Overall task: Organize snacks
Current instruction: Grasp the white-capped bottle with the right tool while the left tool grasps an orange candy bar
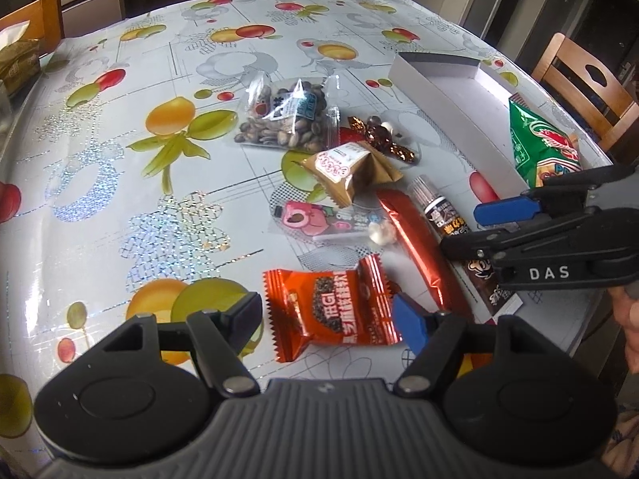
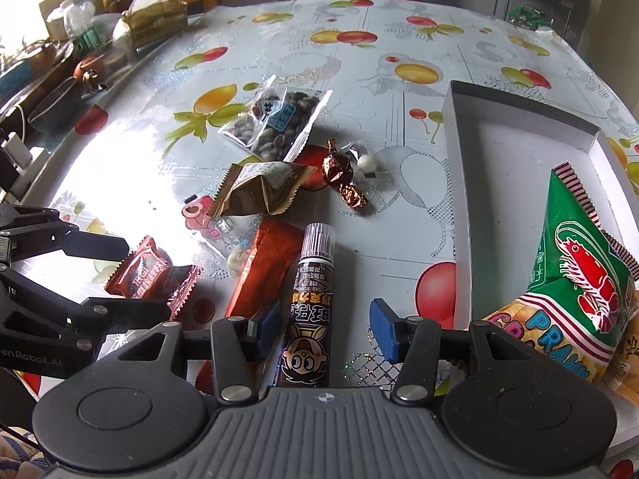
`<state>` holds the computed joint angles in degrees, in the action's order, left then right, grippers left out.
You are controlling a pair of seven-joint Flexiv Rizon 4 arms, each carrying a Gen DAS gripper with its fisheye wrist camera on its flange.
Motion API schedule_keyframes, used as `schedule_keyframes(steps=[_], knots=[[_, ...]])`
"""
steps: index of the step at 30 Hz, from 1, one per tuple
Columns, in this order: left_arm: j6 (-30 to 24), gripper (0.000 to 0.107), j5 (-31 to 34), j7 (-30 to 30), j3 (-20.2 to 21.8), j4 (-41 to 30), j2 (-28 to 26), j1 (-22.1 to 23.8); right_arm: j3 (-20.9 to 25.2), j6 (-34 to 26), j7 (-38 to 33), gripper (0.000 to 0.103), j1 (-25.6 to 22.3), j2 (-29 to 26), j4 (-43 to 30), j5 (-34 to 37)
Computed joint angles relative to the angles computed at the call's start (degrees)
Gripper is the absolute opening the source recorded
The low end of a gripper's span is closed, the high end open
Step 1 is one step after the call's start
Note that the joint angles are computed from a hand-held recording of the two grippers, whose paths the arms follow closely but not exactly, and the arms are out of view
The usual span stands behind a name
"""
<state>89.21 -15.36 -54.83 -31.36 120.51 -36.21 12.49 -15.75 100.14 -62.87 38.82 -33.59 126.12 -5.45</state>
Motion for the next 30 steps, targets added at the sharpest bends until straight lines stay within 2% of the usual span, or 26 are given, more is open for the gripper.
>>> schedule_keyframes(steps=[7,14,18,22,24,27,30], knots=[[-0.66,0.072,0.24,0.4,1.5,-1.09,-0.62,-1.96,-0.56,0.02,-0.37,0.051,0.36,-0.49,-0.28,-0.09],[1.76,0.072,2.17,1.74,2.11,-0.88,-1.38,-2.68,-2.41,0.33,-1.52,0.051,2.37,-1.0,-0.12,0.05],[4.11,0.072,4.94,2.1,4.39,-0.7,-1.57,-4.66,-3.42,0.71,-2.41,0.051,3.44,-1.53,-0.23,0.28],[4.4,0.071,5.88,1.21,3.06,-0.53,-1.99,-3.15,-3.87,1.13,-3.11,0.047,4.03,-1.95,-0.44,0.94],[4.72,0.066,6.17,0.61,2.6,-0.47,-2.12,-2.57,-4.58,1.41,-3.7,0.043,4.83,-2.2,-0.39,1.23],[5.15,0.041,6.77,-0.13,1.5,-0.49,-2.37,-1.29,-4.54,1.53,-4.29,0.038,4.96,-2.31,-0.58,1.73],[3.82,0.035,6.6,-0.59,-0.32,-0.67,-2.59,0.59,-3.3,1.36,-4.48,0.03,3.76,-2.18,-1.05,1.93]])
